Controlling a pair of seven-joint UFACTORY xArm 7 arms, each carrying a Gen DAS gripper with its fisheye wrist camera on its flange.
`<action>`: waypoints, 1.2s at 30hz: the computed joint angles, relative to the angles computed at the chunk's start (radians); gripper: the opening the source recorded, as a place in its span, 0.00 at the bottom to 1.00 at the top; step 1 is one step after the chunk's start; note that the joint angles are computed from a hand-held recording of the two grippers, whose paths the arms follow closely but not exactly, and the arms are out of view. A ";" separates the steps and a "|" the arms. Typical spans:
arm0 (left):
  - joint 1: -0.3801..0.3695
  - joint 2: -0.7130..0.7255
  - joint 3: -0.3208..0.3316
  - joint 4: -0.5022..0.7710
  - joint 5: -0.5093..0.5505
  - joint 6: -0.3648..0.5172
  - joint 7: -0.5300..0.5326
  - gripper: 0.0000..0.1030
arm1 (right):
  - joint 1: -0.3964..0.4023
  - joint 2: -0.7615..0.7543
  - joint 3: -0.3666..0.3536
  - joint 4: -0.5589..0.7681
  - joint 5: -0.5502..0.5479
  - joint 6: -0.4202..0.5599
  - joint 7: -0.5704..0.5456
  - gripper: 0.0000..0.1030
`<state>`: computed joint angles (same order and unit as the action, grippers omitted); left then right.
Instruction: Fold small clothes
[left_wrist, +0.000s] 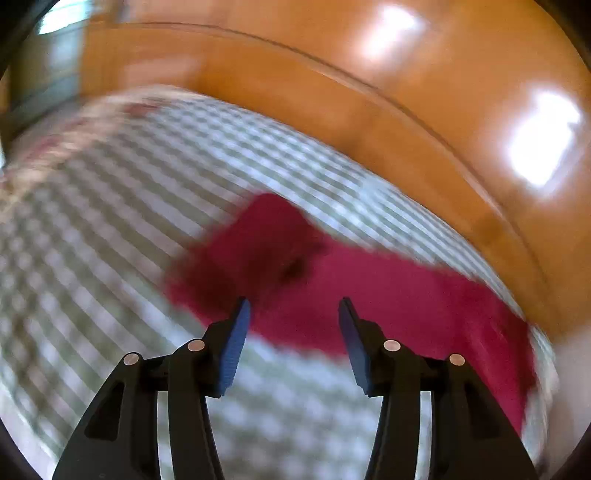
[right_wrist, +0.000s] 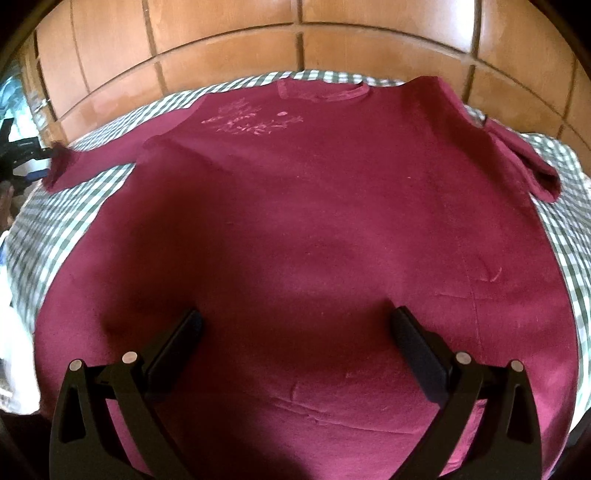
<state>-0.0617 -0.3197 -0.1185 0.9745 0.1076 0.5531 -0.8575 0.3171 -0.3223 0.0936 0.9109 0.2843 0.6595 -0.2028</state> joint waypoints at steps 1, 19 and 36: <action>-0.076 -0.011 0.018 -0.016 -0.087 -0.015 0.094 0.47 | -0.005 -0.002 -0.012 0.014 0.002 0.026 -0.005 0.98; -0.396 0.042 -0.076 -0.059 -0.430 -0.036 0.406 0.06 | -0.199 -0.197 -0.202 -0.069 0.041 0.296 -0.021 0.11; -0.240 0.161 -0.179 0.170 0.078 -0.002 0.101 0.61 | -0.287 -0.111 -0.175 0.028 0.056 0.220 -0.046 0.43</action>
